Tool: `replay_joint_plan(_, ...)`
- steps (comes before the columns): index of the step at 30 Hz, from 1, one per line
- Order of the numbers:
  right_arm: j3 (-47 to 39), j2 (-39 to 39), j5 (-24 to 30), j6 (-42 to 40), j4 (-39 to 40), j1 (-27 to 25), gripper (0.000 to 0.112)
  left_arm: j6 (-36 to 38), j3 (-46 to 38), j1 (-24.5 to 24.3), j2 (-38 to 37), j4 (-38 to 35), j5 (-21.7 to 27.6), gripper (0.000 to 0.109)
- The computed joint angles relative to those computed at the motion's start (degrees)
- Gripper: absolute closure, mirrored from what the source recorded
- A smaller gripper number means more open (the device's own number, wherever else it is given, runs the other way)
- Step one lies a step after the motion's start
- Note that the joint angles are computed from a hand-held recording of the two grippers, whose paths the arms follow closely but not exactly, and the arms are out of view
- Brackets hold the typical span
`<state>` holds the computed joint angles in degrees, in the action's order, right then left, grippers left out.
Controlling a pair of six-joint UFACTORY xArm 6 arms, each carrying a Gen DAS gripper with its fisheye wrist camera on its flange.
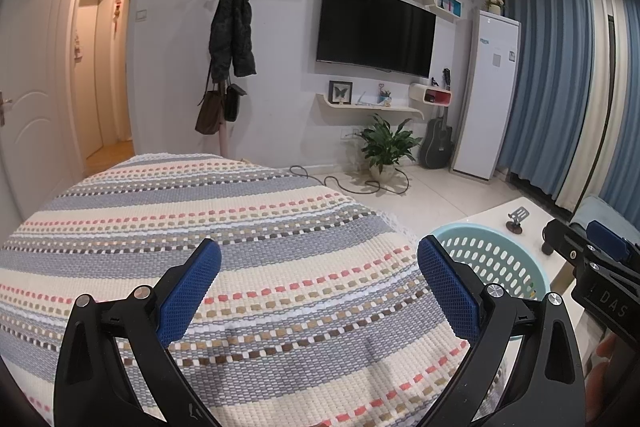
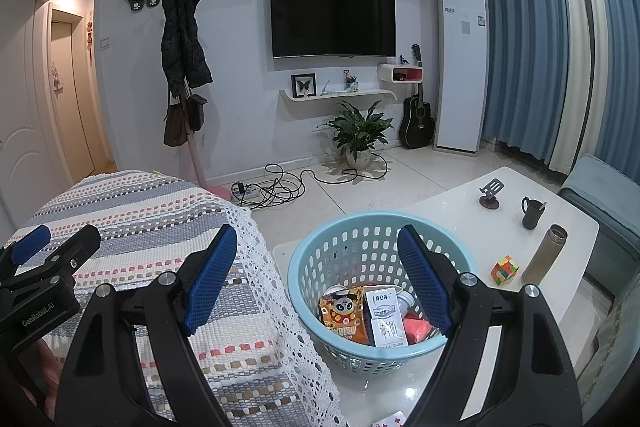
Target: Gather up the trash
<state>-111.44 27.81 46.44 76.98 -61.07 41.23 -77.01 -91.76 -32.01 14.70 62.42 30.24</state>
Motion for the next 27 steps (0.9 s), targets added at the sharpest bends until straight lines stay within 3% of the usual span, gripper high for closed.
replay_joint_plan(19,1.00,-0.33,-0.19,0.65,-0.25,0.06,0.034,-0.46,0.22,-0.23,-0.41,0.71,0.32,0.013)
replay_joint_plan(27,1.06,-0.43,-0.19,0.35,-0.03,0.07,0.034,-0.89,-0.61,-1.11,-0.12,2.22,3.10,0.013)
